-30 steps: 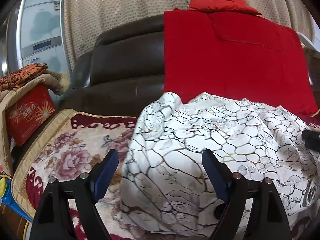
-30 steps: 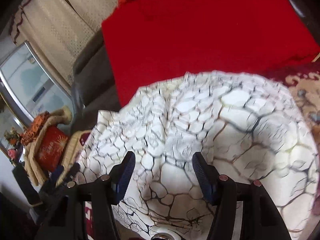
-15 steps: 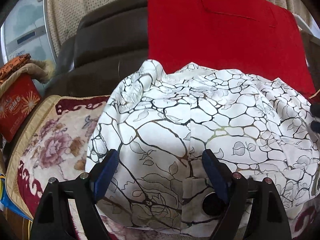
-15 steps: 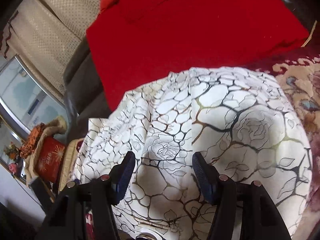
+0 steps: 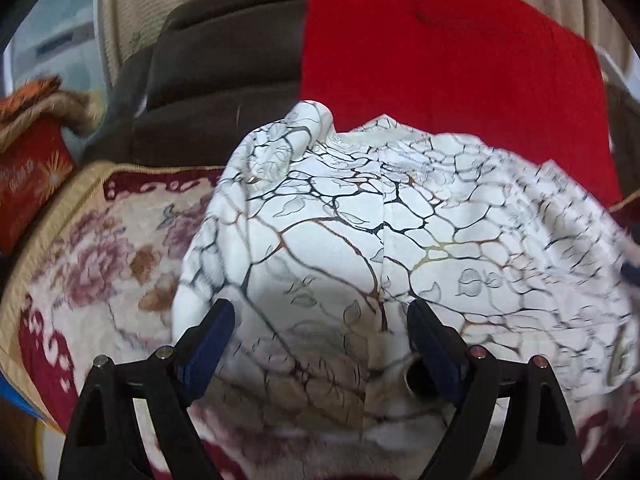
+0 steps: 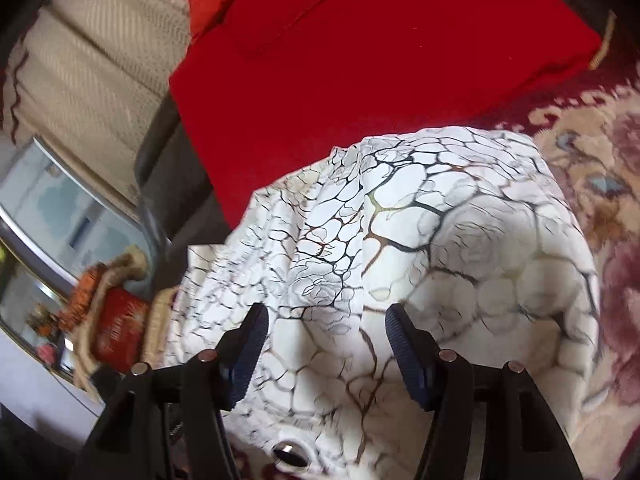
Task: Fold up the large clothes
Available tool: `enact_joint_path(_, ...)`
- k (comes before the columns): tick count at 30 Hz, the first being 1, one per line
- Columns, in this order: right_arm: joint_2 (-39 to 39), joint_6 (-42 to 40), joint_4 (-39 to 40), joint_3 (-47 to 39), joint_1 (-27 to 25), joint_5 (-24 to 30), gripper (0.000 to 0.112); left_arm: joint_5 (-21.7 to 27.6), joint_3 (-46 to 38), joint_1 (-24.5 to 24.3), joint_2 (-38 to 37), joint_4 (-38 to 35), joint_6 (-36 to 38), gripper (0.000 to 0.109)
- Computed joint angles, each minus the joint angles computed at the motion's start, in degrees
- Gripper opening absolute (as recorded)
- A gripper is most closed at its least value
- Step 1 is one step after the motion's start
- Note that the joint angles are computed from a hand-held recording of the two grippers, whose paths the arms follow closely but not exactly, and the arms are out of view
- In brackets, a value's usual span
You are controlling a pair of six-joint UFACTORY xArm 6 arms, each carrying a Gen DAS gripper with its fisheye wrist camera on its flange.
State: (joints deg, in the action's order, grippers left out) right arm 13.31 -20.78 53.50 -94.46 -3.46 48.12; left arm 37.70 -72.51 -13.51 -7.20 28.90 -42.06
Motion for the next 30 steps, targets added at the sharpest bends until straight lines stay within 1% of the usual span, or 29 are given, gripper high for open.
enact_joint_path(2,-1.6,-1.5,4.0,1.7,-1.2,1.7,0.069,-0.4,1.9,0.1,-2.1,-2.0,-1.1,0.088)
enact_joint_path(4,-4.6,-4.0,7.6,5.2,-2.3,3.1,0.071,-0.8,3.8,0.2,-4.0,-3.6,-2.1,0.088)
enact_joint_path(6,-7.8,-6.0,10.3,9.1,-3.4,4.6,0.075,0.1,5.5,0.0,-5.6,-4.4,-3.1,0.088)
enact_joint_path(8,-10.7,-7.7,13.5,12.6,-4.8,8.3,0.075,1.4,6.7,-0.3,-6.9,-6.1,-3.3,0.088)
enact_joint_path(10,-13.0,-8.4,15.5,15.6,-5.6,11.0,0.076,0.9,8.4,0.2,-8.2,-10.7,-1.7,0.088)
enact_joint_path(12,-14.8,-8.0,15.4,18.2,-6.0,12.7,0.078,0.4,10.2,1.1,-9.5,-14.8,-0.6,0.088)
enact_joint_path(14,-15.6,-6.6,14.6,20.0,-5.9,13.2,0.078,-0.2,10.8,2.4,-9.6,-19.2,0.4,0.088)
enact_joint_path(17,-15.2,-3.2,13.7,21.4,-5.9,12.3,0.078,-4.3,12.5,4.7,-9.5,-29.5,6.0,0.088)
enact_joint_path(19,-13.8,-1.1,14.3,21.1,-5.9,11.2,0.078,-6.2,13.1,5.7,-9.1,-34.2,7.7,0.088)
enact_joint_path(21,-12.7,0.6,16.3,21.5,-6.2,9.6,0.078,-7.8,13.1,6.4,-8.3,-37.7,8.5,0.088)
enact_joint_path(22,-12.1,1.4,17.7,21.5,-6.5,9.4,0.078,-8.2,13.1,6.6,-8.0,-38.7,8.4,0.088)
enact_joint_path(24,-10.3,2.9,21.4,21.4,-7.1,9.7,0.078,-10.1,13.3,7.3,-7.2,-43.6,9.8,0.088)
enact_joint_path(27,-8.2,3.6,26.1,20.9,-6.9,8.0,0.078,-14.5,14.8,7.7,-6.8,-51.0,11.6,0.088)
enact_joint_path(29,-7.1,2.4,28.1,19.9,-6.3,6.5,0.080,-17.6,14.8,7.3,-6.0,-56.1,14.7,0.088)
enact_joint_path(30,-6.5,1.8,28.8,19.1,-5.7,5.0,0.080,-19.0,14.6,7.1,-5.5,-58.8,16.8,0.088)
